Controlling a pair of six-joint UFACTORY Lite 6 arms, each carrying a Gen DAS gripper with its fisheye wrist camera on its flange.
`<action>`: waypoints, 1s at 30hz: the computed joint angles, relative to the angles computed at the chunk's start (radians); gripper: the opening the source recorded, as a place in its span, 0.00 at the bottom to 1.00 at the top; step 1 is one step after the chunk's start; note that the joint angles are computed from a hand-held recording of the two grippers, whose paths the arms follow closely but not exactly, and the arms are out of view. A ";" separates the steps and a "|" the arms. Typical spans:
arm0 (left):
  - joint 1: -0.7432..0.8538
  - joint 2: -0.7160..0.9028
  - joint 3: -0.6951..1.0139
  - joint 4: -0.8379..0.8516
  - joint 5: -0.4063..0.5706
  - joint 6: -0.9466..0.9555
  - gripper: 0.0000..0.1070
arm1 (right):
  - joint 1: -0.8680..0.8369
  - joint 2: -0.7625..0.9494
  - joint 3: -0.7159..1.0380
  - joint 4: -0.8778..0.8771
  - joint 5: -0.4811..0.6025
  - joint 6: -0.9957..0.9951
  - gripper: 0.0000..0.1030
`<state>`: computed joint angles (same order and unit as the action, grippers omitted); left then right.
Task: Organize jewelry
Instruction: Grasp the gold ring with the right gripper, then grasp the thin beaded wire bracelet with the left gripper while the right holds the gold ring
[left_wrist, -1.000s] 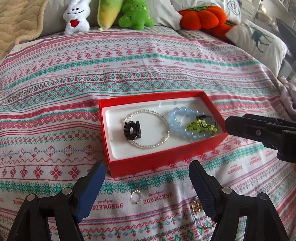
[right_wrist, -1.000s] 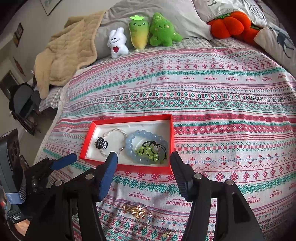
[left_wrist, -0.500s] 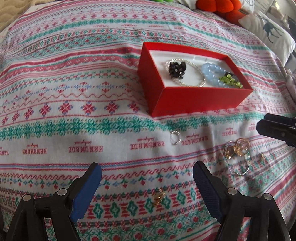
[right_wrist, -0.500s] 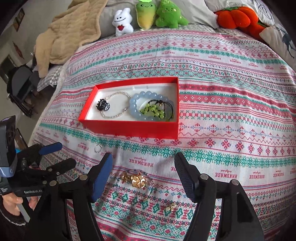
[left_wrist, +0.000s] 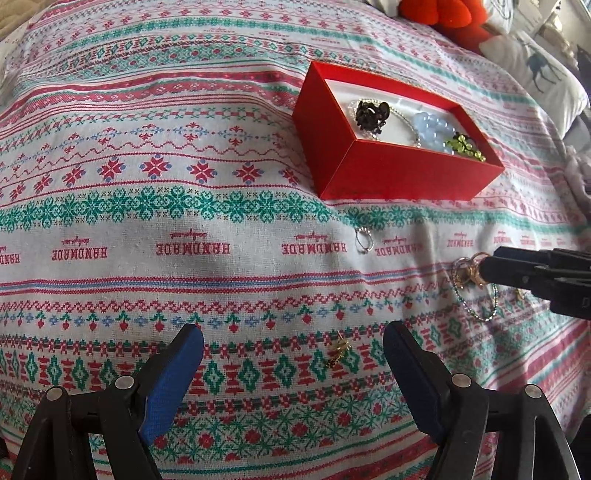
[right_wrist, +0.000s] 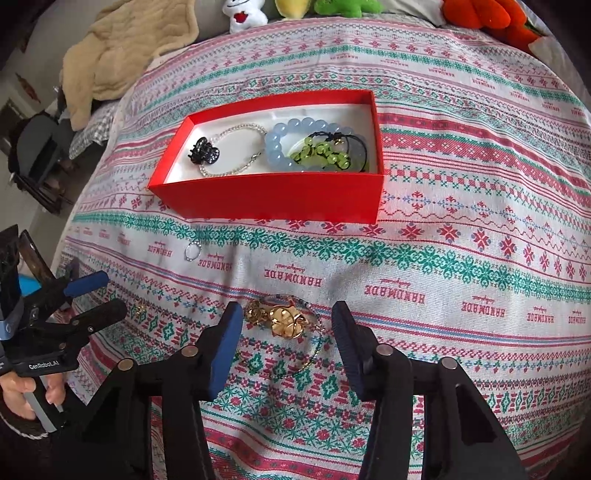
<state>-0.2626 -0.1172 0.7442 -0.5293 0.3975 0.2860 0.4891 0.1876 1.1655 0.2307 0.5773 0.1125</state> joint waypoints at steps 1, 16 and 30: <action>-0.001 -0.001 0.000 -0.008 0.002 0.007 0.76 | 0.007 0.016 0.009 -0.018 0.001 0.017 0.40; -0.264 0.190 0.199 0.050 -0.041 -0.113 0.56 | -0.022 -0.055 -0.022 -0.057 0.010 0.045 0.15; -0.456 0.477 0.458 0.299 -0.105 -0.219 0.67 | -0.111 -0.157 -0.104 0.012 0.030 -0.053 0.15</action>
